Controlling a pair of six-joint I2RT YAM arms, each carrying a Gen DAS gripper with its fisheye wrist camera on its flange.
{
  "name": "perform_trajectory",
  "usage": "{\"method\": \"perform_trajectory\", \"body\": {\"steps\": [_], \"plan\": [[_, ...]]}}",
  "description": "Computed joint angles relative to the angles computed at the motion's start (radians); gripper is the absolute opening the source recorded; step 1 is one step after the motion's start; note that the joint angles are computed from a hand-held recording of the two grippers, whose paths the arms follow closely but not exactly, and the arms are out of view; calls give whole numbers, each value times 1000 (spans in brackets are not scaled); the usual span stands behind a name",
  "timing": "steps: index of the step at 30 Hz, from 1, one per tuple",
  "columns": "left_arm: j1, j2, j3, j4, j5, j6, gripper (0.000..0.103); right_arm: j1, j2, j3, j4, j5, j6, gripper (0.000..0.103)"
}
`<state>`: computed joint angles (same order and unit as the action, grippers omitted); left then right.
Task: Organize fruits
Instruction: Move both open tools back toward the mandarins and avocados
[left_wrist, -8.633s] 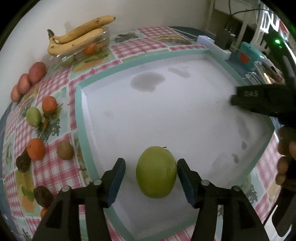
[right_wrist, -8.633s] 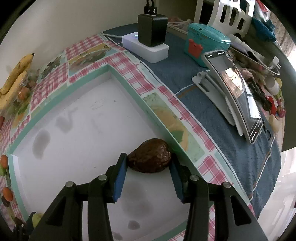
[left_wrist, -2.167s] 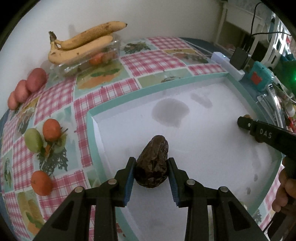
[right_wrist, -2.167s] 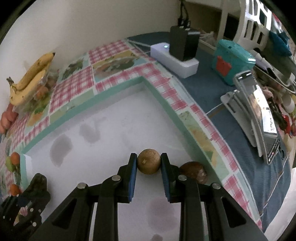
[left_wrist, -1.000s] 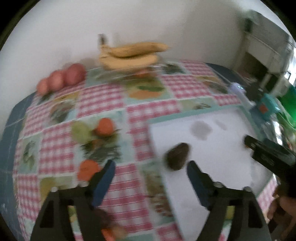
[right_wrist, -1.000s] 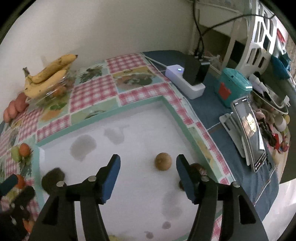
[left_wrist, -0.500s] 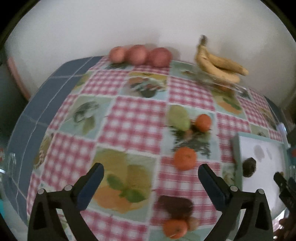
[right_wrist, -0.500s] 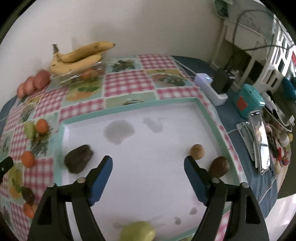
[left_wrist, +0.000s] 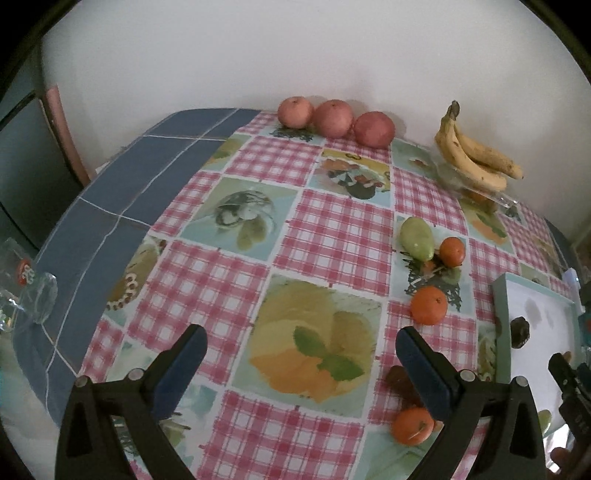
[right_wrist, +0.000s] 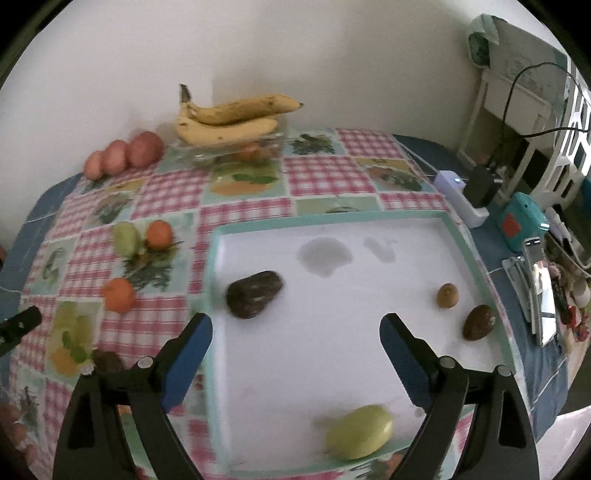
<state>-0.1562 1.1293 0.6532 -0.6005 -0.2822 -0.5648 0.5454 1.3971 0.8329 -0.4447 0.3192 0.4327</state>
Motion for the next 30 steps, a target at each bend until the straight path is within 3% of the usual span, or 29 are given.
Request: {"method": "perform_trajectory", "body": {"steps": [3, 12, 19, 30], "plan": [[20, -47, -26, -8, 14, 5, 103, 57, -5, 2, -13, 37, 23, 94], [116, -135, -84, -36, 127, 27, 103, 154, -1, -3, -11, -21, 36, 94], [112, -78, -82, -30, 178, 23, 103, 191, 46, 29, -46, -48, 27, 94], [97, 98, -81, 104, 364, -28, 102, 93, 13, 12, -90, -10, 91, 94]]}}
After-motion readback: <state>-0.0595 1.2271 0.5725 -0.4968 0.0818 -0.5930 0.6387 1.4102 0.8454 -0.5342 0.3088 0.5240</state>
